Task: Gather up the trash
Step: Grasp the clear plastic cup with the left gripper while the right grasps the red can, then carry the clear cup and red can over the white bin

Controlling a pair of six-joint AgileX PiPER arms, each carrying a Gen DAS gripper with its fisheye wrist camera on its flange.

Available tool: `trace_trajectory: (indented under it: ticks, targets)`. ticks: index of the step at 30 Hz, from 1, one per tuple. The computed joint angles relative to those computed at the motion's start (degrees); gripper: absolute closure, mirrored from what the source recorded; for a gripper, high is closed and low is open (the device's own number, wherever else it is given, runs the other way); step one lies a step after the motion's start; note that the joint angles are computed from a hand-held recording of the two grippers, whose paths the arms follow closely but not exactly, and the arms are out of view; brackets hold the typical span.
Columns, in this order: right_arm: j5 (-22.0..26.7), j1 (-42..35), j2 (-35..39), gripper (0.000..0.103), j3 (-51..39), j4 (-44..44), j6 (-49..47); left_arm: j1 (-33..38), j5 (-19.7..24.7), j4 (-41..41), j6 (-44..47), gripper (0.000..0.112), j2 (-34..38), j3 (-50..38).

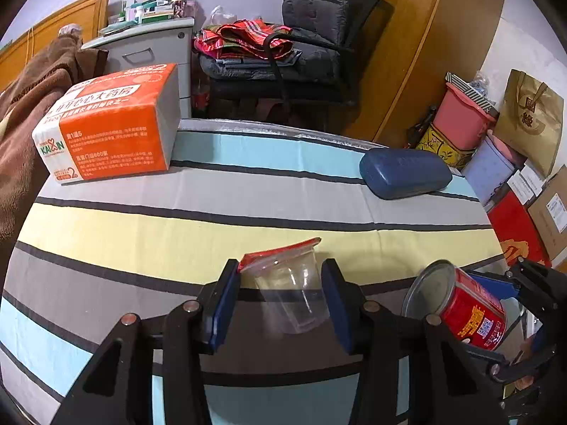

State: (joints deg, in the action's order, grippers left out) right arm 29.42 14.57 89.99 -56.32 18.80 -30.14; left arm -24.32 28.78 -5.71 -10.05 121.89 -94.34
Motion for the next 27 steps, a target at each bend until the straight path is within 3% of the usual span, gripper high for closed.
trace_trajectory:
  ticks: [7,14,27]
  targets:
    - [-1.69,-0.56,-1.81,0.045,2.31,1.29,1.51,-0.24,-1.57,-1.00,0.56,0.065,-1.31,2.31]
    - [-3.24,-2.90,-4.56,0.045,5.53,8.89,-2.20,-1.76,-3.19,0.15,-0.37,0.065,-4.11,5.85]
    - [-3.11,-8.32,-16.29,0.045,13.62,13.26,-1.95,-11.27,-6.27,13.93,-13.12,0.065,-15.41,15.52]
